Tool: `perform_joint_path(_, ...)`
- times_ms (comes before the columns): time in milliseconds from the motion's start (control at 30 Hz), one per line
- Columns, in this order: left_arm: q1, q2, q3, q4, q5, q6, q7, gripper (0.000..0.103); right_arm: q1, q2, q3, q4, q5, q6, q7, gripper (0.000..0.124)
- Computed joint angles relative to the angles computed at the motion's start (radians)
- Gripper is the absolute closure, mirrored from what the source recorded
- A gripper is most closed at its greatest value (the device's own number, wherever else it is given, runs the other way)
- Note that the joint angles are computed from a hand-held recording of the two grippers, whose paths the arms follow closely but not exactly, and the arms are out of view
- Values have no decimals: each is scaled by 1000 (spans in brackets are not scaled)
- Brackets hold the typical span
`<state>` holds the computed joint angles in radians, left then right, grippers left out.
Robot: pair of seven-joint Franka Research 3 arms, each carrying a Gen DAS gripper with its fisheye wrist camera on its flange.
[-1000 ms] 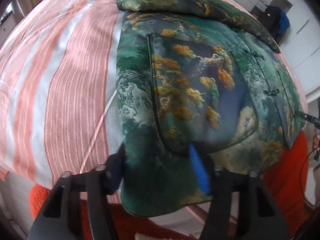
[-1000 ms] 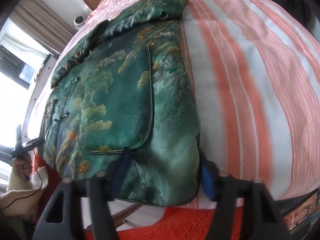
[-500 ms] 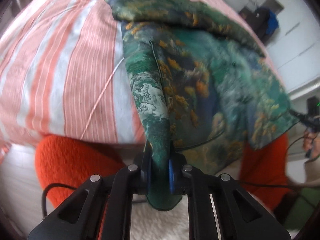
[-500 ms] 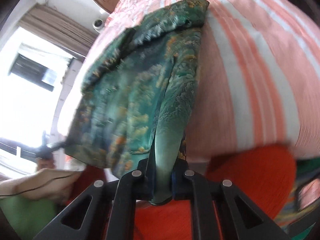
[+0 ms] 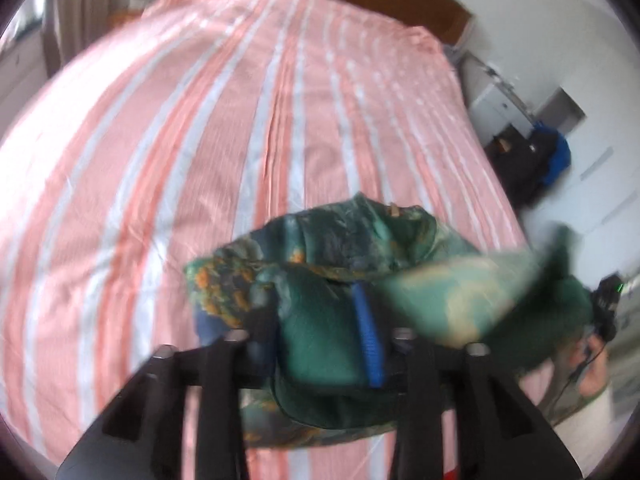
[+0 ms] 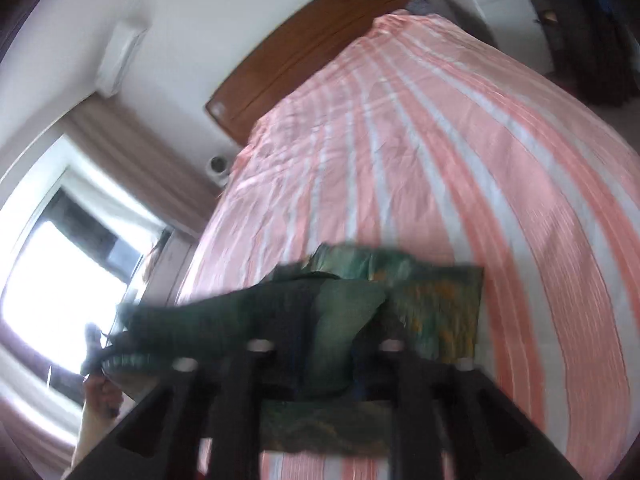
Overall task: Fold large clothes
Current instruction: 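Lift the hem with both grippers and fold it over onto the collar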
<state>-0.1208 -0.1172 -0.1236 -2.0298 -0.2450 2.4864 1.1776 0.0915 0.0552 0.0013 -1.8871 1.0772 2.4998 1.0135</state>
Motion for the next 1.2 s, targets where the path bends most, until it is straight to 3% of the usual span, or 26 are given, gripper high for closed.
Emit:
perform_joint_path(33, 4, 14, 5, 7, -18, -4, -17, 37, 9, 51, 4, 42, -30, 41, 48, 40)
perform_joint_path(67, 14, 12, 7, -2, 1, 17, -37, 26, 18, 84, 9, 63, -67, 91, 86, 29)
perform_joint_path(100, 21, -3, 5, -29, 31, 41, -50, 16, 18, 93, 21, 59, -52, 135, 71, 27)
perform_joint_path(167, 28, -39, -1, -108, 95, 97, -76, 11, 4, 101, 36, 61, -16, 128, 24, 28)
perform_joint_path(233, 25, -41, 7, -147, 104, 113, -65, 11, 12, 105, 34, 40, -86, 156, 43, 28)
perform_joint_path(333, 20, 49, 8, -115, 104, 106, -22, 11, 32, 128, 20, 27, -298, 151, 113, 28)
perform_joint_path(433, 13, 103, -26, -85, 231, 78, -72, 13, 28, 161, 37, 43, -363, 132, 100, 28)
perform_joint_path(467, 9, 138, -35, -55, 305, 54, -112, 24, 37, 180, 37, 60, -400, 131, 118, 28)
perform_joint_path(500, 4, 165, -40, -34, 356, 36, -151, 53, 52, 202, 31, 78, -457, 138, 156, 30)
perform_joint_path(567, -5, 178, -40, -24, 410, 12, -259, 92, 98, 238, -1, 101, -615, 163, 266, 68)
perform_joint_path(600, -3, 166, -41, -30, 406, 23, -278, 95, 138, 245, -39, 99, -736, 179, 366, 111)
perform_joint_path(667, -6, 117, -41, -50, 481, 55, -326, 96, 174, 221, -67, 67, -864, 220, 481, 112)
perform_joint_path(767, -2, 65, -49, -44, 606, 117, -386, 96, 161, 138, -40, -13, -915, 343, 494, 114)
perform_joint_path(867, 6, 98, -70, 44, 895, 122, -563, 96, 161, 98, -34, -33, -959, 469, 525, 114)
perform_joint_path(900, 2, 124, -72, 75, 979, 110, -623, 96, 176, 103, -52, -29, -1009, 513, 569, 114)
perform_joint_path(967, -19, 206, -63, 151, 1123, 40, -709, 96, 263, 141, -165, -8, -1179, 598, 739, 114)
perform_joint_path(1033, -39, 302, -43, 195, 1136, -10, -696, 95, 356, 219, -289, 45, -1341, 595, 917, 114)
perform_joint_path(1067, -43, 343, -34, 198, 1112, -12, -677, 95, 363, 261, -302, 73, -1356, 566, 943, 114)
perform_joint_path(1133, -55, 395, -11, 163, 1101, 18, -677, 93, 303, 366, -227, 145, -1255, 464, 858, 113)
perform_joint_path(1200, -90, 397, 37, 98, 1222, 104, -818, 92, 271, 422, -184, 151, -1233, 451, 836, 111)
